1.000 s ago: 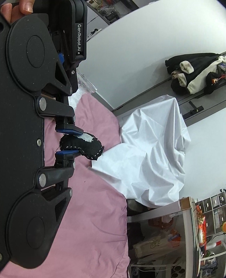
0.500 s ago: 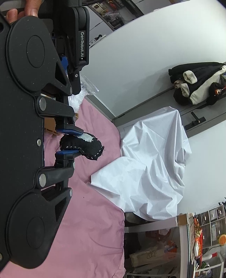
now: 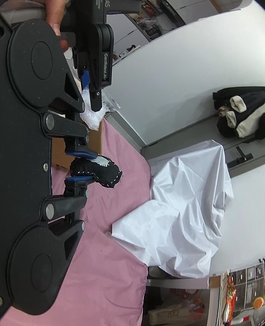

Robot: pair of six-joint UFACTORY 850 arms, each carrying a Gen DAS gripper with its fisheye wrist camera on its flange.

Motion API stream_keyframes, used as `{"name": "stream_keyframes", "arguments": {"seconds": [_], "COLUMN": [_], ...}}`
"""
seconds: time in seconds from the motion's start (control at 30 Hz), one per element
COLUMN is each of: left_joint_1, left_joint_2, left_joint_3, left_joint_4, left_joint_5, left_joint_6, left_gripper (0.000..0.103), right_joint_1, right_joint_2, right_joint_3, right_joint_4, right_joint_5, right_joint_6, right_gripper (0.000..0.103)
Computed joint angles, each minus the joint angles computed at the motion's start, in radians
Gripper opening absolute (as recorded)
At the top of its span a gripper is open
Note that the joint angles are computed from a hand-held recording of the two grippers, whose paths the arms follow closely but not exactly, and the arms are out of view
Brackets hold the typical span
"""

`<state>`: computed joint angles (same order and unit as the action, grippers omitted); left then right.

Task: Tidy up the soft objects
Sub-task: 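Carry the plastic bag with the left tool while the right tool carries the black plush over the box, then open both tools to drop the bag and black plush into the box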

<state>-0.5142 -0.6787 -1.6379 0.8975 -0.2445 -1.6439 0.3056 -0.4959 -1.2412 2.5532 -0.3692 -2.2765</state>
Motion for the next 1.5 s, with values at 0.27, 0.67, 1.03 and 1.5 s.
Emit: {"name": "stream_keyframes", "arguments": {"seconds": [0.27,0.67,1.03,1.5], "left_joint_1": [0.021,0.046,0.057,0.052], "left_joint_2": [-0.02,0.004,0.051,0.101], "left_joint_3": [0.001,0.039,0.085,0.128], "left_joint_4": [-0.08,-0.103,-0.066,-0.073], "left_joint_5": [0.007,0.026,0.004,-0.046], "left_joint_6": [0.06,0.096,0.092,0.193], "left_gripper": [0.035,0.049,0.069,0.091], "right_joint_1": [0.029,0.063,0.097,0.103], "right_joint_2": [-0.019,-0.067,-0.125,-0.074], "right_joint_3": [-0.035,-0.112,-0.198,-0.138], "right_joint_4": [-0.035,-0.145,-0.196,0.007], "right_joint_5": [0.038,0.075,0.119,0.139], "right_joint_6": [0.019,0.124,0.188,0.035], "right_gripper": [0.018,0.018,0.026,0.071]}}
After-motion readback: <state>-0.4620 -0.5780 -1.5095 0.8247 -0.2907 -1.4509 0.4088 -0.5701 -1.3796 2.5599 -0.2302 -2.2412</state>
